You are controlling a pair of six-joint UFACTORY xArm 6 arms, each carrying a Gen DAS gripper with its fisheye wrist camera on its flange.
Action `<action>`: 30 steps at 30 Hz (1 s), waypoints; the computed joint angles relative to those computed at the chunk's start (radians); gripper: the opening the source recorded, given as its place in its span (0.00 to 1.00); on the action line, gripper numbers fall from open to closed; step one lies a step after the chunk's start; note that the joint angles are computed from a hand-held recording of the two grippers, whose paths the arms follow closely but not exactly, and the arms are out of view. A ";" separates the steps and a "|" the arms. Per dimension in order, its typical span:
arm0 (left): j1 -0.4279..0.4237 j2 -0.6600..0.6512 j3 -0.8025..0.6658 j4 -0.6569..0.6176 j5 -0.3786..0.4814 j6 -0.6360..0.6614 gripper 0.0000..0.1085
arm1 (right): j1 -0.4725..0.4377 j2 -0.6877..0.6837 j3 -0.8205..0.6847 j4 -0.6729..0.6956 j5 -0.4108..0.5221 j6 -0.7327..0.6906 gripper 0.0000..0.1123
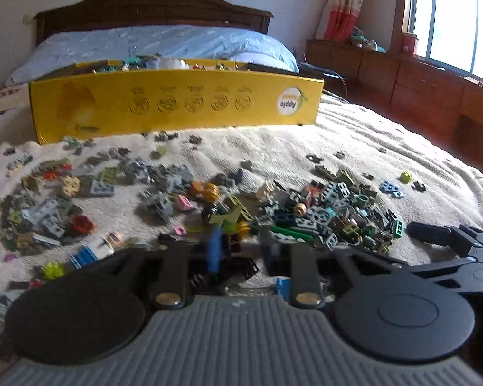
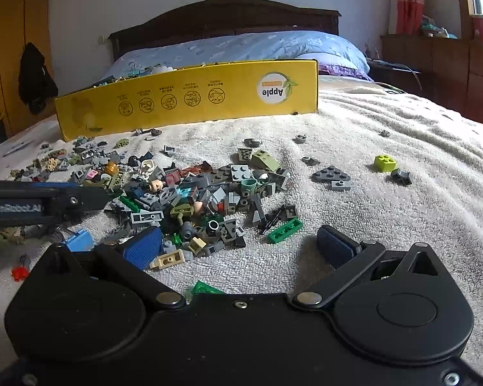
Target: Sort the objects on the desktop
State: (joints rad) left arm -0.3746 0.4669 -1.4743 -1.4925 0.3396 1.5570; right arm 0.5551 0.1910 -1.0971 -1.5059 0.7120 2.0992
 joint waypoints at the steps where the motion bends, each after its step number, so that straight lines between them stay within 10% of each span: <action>1: 0.000 -0.001 0.003 -0.006 0.001 0.001 0.13 | -0.004 -0.004 0.006 -0.015 -0.008 0.019 0.92; 9: 0.018 -0.096 0.107 -0.057 0.099 0.070 0.13 | -0.009 -0.009 0.018 -0.057 -0.017 0.065 0.92; 13: 0.005 -0.133 0.167 -0.093 0.075 0.107 0.49 | -0.008 -0.009 0.018 -0.062 -0.018 0.074 0.92; 30: 0.021 -0.158 0.200 -0.337 -0.017 0.317 0.66 | -0.007 -0.011 0.021 -0.065 -0.016 0.077 0.92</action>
